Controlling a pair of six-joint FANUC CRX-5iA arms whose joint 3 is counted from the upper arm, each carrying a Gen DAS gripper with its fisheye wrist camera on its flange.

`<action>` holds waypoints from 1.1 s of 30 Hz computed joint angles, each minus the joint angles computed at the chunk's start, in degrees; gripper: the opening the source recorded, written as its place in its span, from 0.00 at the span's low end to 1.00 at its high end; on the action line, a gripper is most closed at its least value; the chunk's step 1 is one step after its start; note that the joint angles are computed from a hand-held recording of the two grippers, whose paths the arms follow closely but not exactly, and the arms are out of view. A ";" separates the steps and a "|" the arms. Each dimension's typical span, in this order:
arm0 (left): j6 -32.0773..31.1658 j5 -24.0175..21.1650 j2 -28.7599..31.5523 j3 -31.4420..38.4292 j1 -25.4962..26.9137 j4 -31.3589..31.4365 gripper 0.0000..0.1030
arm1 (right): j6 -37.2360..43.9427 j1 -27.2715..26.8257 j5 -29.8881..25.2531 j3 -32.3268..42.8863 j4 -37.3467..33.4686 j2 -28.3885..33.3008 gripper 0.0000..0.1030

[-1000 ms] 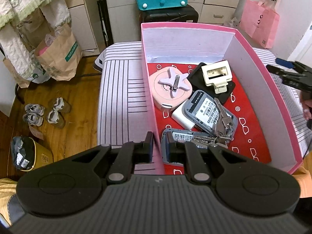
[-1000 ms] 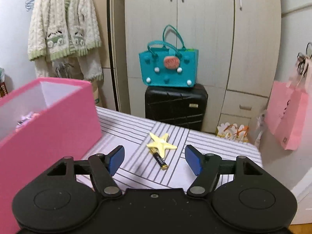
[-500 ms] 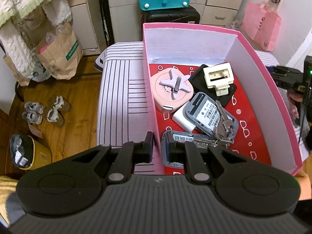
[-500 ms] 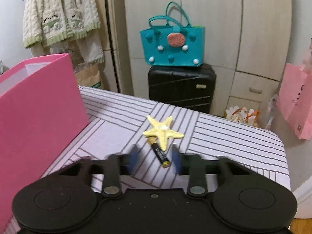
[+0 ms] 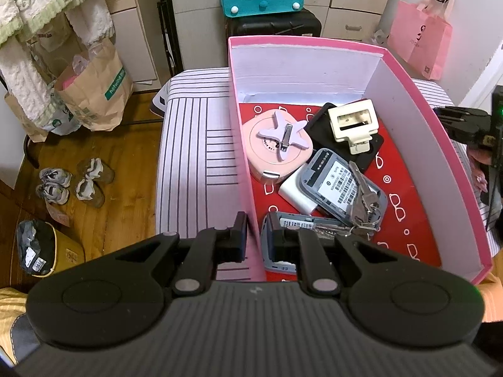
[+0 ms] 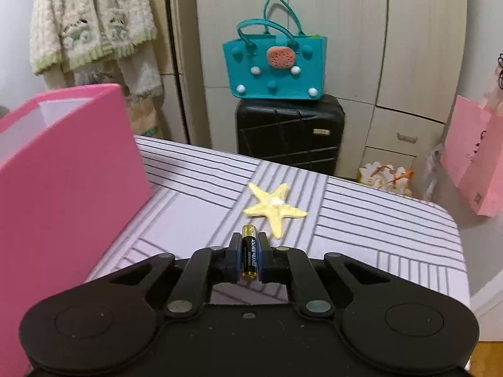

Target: Organize rigid objects

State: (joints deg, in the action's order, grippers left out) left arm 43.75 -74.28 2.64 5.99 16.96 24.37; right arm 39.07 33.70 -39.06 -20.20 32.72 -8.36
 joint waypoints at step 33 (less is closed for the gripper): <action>-6.14 1.52 -1.15 -2.87 1.20 2.61 0.12 | 25.68 10.18 -15.23 30.60 -31.88 9.16 0.11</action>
